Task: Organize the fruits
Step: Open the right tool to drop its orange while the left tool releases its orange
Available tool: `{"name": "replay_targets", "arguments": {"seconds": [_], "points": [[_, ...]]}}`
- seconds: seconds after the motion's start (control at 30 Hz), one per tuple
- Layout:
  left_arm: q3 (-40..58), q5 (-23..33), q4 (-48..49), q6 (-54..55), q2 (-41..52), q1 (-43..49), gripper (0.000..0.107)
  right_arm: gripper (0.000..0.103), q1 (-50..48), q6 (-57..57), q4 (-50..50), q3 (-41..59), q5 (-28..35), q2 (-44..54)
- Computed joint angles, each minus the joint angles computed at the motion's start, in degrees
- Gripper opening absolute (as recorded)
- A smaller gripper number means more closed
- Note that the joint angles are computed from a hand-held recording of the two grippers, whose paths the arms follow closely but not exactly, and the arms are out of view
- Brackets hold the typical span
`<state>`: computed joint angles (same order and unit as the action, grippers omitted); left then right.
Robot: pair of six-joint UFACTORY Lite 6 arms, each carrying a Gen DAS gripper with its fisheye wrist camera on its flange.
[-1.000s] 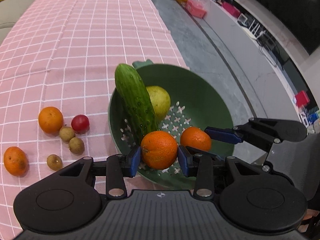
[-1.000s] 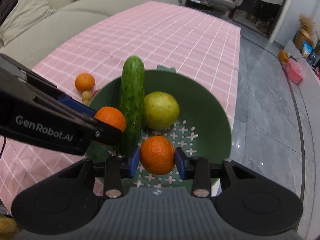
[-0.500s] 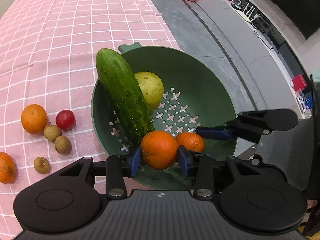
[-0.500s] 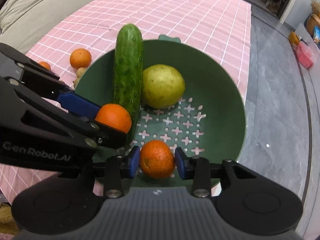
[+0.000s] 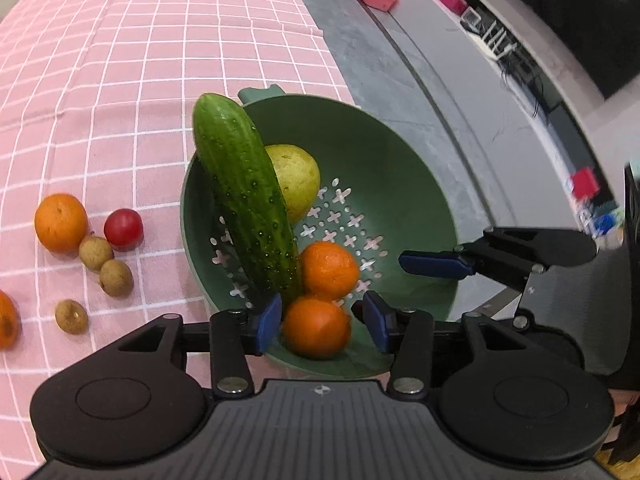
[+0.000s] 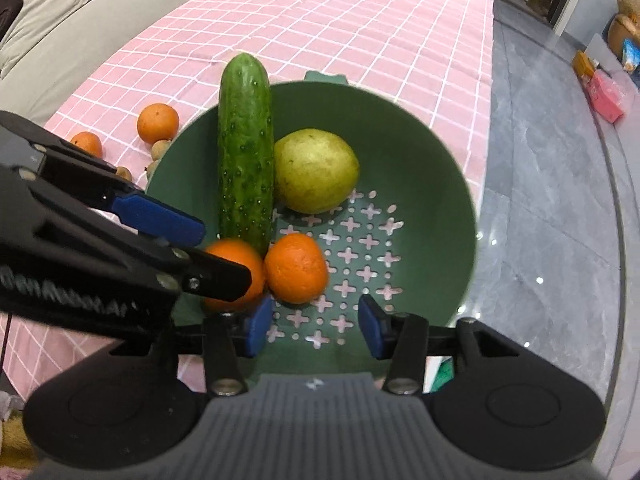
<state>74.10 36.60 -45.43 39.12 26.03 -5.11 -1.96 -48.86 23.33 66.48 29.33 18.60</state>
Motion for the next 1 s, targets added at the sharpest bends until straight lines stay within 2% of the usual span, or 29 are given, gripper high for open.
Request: {"name": "replay_targets", "arguments": {"seconds": [0.23,0.33,0.73,1.0], "points": [[-5.4,-2.2,-1.0,0.6,-7.9,0.4,0.057,0.051,-0.4,-1.1,3.0,-4.1,-0.4,-6.9],[-8.9,-4.8,0.3,-0.6,-12.8,0.1,0.057,0.063,0.0,-0.3,5.0,-7.5,-1.8,-12.1],[-22.6,-11.9,4.1,-1.2,-30.5,5.0,0.057,0.063,6.3,4.6,18.3,-23.5,-11.3,-30.5],[-27.7,-10.1,-0.3,7.4,-33.8,13.8,0.057,0.063,15.5,0.7,27.4,-28.7,-17.3,-33.5]]}}
